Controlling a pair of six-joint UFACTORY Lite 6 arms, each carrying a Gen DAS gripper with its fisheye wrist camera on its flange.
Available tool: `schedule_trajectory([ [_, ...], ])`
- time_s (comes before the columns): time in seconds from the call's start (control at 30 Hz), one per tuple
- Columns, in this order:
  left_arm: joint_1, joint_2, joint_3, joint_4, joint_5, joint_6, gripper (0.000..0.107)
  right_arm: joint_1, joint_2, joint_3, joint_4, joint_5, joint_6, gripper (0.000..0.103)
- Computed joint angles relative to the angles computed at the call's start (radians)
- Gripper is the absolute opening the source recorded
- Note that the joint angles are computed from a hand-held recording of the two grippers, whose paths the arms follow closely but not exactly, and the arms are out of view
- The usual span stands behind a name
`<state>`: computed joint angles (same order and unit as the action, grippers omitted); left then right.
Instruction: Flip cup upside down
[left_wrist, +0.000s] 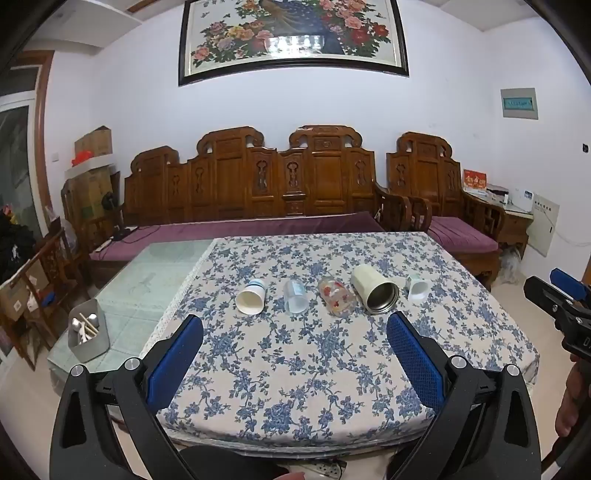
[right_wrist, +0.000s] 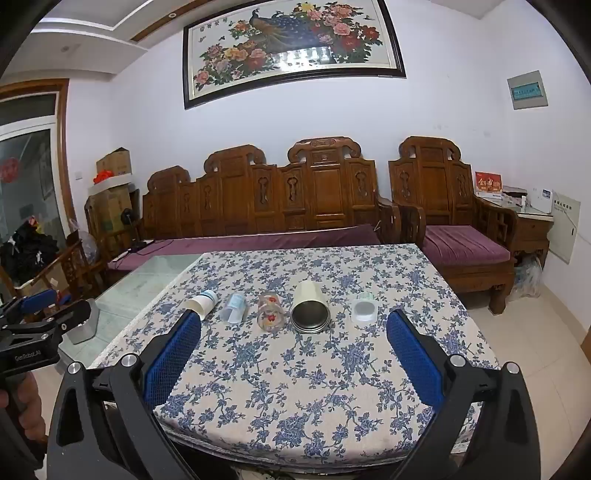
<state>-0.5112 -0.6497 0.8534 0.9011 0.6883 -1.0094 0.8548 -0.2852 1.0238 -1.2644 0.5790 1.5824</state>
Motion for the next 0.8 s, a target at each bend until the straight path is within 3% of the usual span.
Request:
schedule_trajectory([
  [0.8,-0.031,0.013,0.05,-0.008,0.026,0.01,0.096,0.003,-0.004,0.003,0.002,0.005,-0.006,0.101],
])
